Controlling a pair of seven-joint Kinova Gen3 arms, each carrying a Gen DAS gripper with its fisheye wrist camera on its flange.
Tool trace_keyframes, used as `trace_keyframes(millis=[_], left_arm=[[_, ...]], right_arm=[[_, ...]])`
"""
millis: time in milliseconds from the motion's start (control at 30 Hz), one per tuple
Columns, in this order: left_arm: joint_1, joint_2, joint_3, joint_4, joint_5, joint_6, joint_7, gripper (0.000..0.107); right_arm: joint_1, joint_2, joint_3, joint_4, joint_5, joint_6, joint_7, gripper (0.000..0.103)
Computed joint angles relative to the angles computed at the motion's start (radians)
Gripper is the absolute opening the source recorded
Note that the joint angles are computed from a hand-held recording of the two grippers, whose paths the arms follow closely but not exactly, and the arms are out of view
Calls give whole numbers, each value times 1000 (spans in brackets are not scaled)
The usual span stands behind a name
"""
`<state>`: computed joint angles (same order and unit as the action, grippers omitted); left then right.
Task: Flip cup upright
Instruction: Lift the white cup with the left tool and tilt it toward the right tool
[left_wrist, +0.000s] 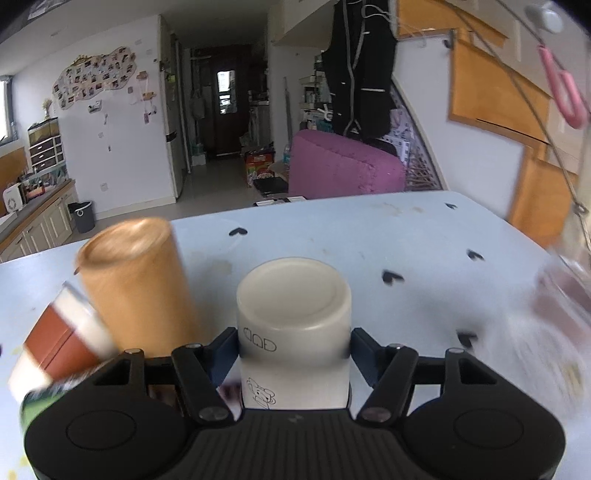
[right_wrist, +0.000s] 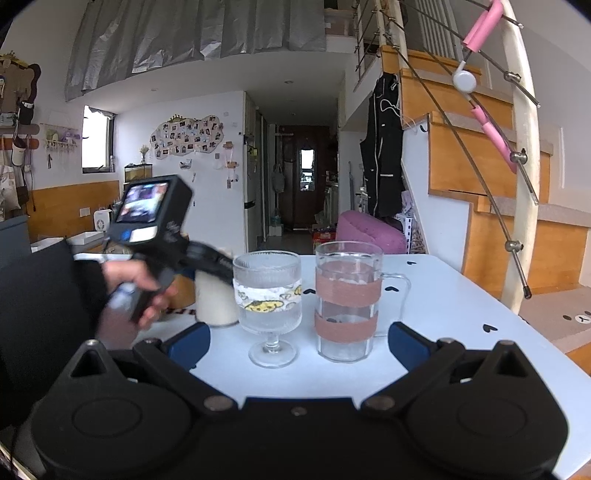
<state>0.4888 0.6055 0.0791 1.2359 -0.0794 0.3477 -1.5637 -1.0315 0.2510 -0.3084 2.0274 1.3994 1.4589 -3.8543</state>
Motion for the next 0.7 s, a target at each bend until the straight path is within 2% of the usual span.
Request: trace_keyframes(millis=[200,300,467,567,633,667,700], left_arm=[[-116,-139,120,242,55,-88,-119,66],[-205,-203,206,364,102,-143,-199,66],[-383,-272,375,489,210,-173,-342,66],[-459,-298,444,524,272,-156,-421,67],[-532,-299,514,520,331,-119,-478,76],[-565,-301,544,523,372,-112,-512,84],[-579,-305,559,527,398,-122,-538,86]], right_arm=[[1,7,1,-9,20,-25,2,103],[6,9,1,-14,29,-56,0,103],[28,13,6,-16,38,-147,-2,103],[45,13,8,-6,51,-227,5,103],[62,16,10,-6,62,-296,8,102],[72,14,12,-4,70,-334,13,97],[81,12,14,-2,81,-368,17,90]])
